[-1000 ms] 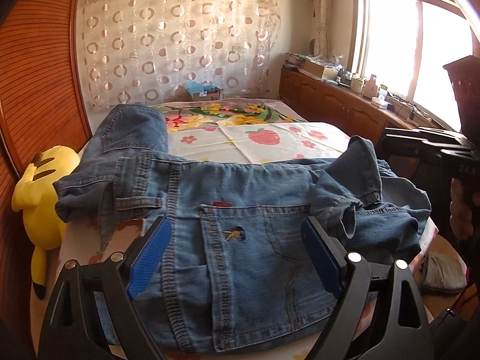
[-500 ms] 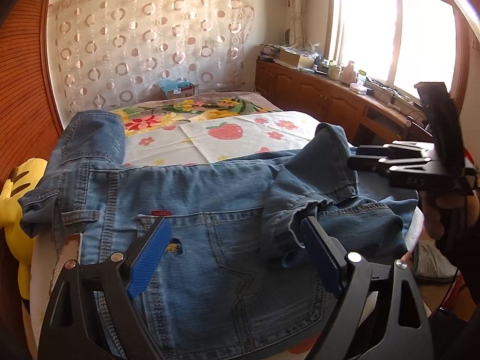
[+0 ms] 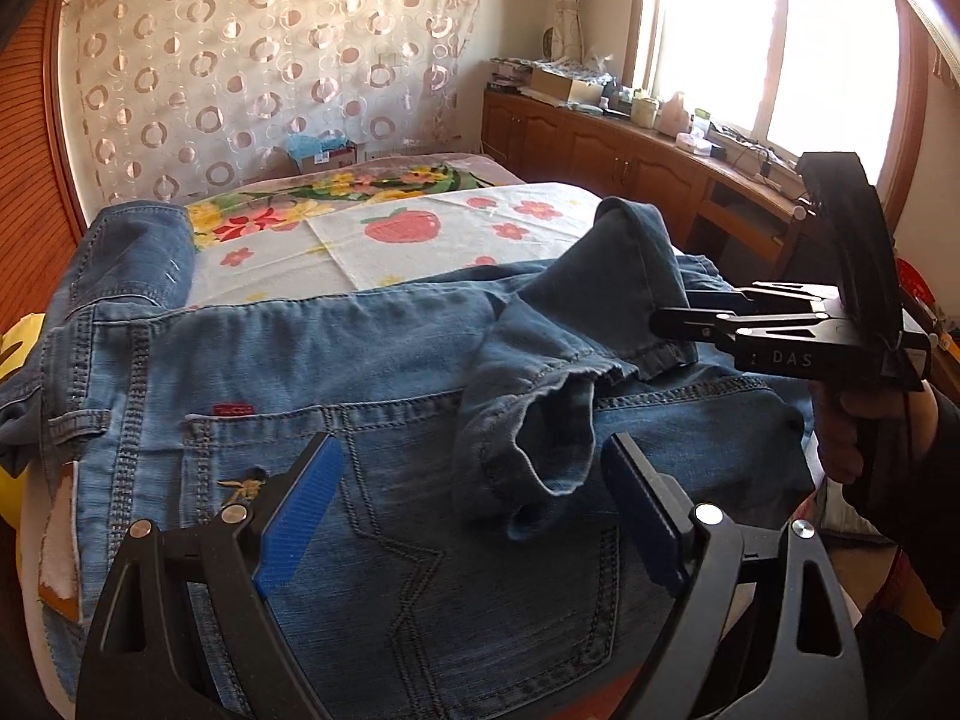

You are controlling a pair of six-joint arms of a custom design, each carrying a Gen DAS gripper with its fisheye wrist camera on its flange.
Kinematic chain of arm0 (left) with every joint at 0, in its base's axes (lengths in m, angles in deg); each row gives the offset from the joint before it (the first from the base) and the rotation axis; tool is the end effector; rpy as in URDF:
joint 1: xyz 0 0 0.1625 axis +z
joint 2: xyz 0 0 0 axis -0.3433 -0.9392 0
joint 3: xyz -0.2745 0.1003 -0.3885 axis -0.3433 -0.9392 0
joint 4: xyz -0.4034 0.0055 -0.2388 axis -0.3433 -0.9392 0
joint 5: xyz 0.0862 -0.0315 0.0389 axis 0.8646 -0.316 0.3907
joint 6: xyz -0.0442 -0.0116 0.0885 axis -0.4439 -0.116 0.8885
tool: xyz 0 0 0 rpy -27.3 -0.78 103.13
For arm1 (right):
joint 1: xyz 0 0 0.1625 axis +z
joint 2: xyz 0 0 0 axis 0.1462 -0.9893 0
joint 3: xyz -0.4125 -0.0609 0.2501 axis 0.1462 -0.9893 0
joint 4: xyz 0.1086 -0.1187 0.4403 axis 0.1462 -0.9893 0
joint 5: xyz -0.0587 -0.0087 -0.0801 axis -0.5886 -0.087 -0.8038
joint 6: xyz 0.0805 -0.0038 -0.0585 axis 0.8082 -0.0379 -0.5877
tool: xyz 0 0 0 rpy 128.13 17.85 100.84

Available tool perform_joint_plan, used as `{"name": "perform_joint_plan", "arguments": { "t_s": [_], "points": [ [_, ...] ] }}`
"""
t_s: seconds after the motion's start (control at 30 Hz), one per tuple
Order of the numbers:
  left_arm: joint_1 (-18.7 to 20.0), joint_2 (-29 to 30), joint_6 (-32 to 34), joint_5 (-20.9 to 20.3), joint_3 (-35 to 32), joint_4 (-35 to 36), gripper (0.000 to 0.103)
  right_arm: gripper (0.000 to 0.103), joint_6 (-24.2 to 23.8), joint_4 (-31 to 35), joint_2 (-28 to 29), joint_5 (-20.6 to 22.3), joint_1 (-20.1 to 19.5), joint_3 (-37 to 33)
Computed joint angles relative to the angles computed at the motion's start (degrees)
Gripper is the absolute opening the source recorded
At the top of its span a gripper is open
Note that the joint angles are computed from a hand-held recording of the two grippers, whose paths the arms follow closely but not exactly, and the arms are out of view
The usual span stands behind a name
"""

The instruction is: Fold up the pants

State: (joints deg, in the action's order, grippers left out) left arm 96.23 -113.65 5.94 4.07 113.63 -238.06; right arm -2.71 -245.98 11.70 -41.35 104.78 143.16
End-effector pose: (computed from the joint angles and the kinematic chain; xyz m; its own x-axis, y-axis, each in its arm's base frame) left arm -0.0194 -0.7729 0.3278 -0.6650 0.4998 -0.5550 0.7224 0.6191 -0.3080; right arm 0.4112 -0.7571 -0.0432 -0.7603 -0.2599 0.5953 -0.5815 0.6807 -0.4455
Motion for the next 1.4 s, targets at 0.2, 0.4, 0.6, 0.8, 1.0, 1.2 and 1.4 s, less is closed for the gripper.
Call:
{"name": "perform_joint_plan", "arguments": {
  "t_s": [0.2, 0.4, 0.6, 0.8, 1.0, 1.2, 1.4],
  "points": [
    [-0.07, 1.02, 0.70, 0.62, -0.65, 0.41, 0.088, 0.018, -1.62, -0.55, -0.73, 1.92, -0.67, 1.26],
    [0.33, 1.09, 1.33, -1.61, -1.05, 1.38, 0.054, 0.005, -3.18, -2.54, -1.15, 3.79, -0.80, 2.29],
    [-0.29, 0.11, 1.33, -2.83, -0.27, 1.21, 0.016, 0.003, -4.78, -4.22, -1.37, 4.81, -0.46, 2.16],
    [-1.08, -3.47, 2.10, -5.24, 1.90, -1.77, 0.012, 0.002, -7.30, -4.31, -1.85, 7.89, 1.03, 0.27],
    [-1.28, -7.85, 2.19, -5.86, 3.77, -4.09, 0.012, 0.001, -9.92, -1.68, -0.60, 11.61, 3.21, -4.43],
    [-0.52, -11.91, 2.13, -5.91, 5.72, -6.35, 0.012, 0.001, -11.54, 3.93, 3.05, 16.23, 4.85, -12.00],
    [2.05, -13.73, 0.06, -3.30, 7.12, -8.13, 0.012, 0.001, -13.44, 16.61, 11.24, 18.70, 5.54, -26.89]
  ]
}}
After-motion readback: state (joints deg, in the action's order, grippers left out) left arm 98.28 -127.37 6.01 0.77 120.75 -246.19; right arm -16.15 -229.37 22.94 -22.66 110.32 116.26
